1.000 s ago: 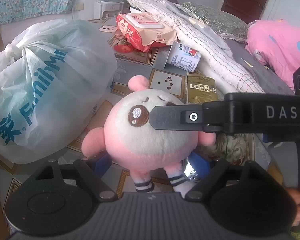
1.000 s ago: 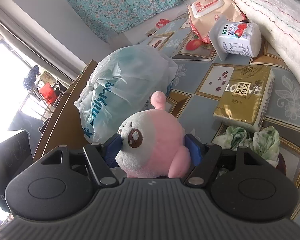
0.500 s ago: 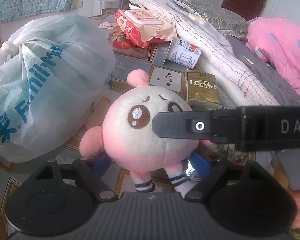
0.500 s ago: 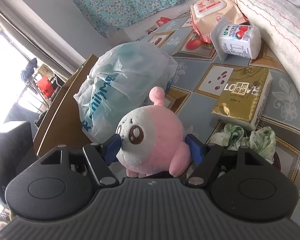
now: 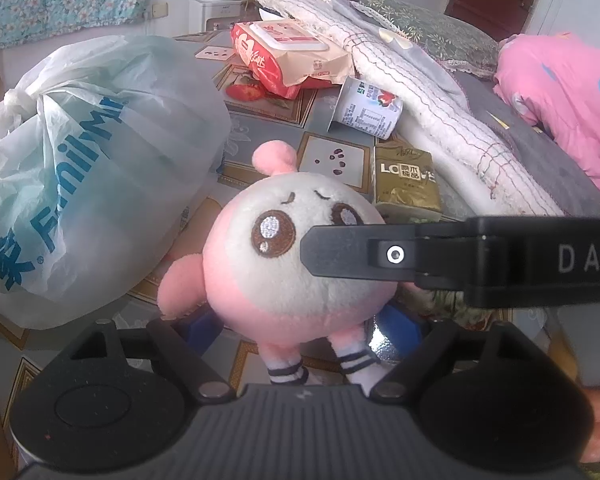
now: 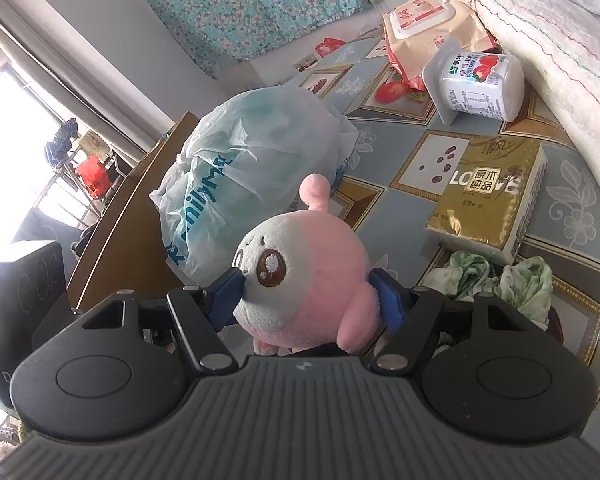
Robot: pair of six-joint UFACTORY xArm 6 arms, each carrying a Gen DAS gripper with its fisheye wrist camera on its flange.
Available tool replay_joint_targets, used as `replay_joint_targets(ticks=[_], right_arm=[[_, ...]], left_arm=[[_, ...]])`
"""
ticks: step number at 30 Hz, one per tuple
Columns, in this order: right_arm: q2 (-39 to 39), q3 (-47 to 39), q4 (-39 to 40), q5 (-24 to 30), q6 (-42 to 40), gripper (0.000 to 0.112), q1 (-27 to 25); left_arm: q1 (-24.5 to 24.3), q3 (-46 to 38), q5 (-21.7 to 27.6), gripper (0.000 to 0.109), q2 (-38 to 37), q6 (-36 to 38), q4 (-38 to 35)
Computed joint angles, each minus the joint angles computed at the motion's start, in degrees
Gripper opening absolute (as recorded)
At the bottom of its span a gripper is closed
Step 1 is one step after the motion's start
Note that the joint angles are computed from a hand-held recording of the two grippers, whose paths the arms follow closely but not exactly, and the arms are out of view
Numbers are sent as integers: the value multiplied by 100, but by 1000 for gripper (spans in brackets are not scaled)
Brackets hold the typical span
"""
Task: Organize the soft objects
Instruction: 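Hold the pink plush toy raised in the right tool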
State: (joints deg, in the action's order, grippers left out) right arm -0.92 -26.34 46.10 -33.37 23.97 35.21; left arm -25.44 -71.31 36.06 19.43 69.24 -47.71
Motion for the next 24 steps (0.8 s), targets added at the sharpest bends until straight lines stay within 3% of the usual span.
replay_joint_targets(ticks=[24], right_arm=[[16, 80, -252, -104, 309, 69, -85]], left_arm=[[-44, -12, -86, 86, 26, 11, -27]])
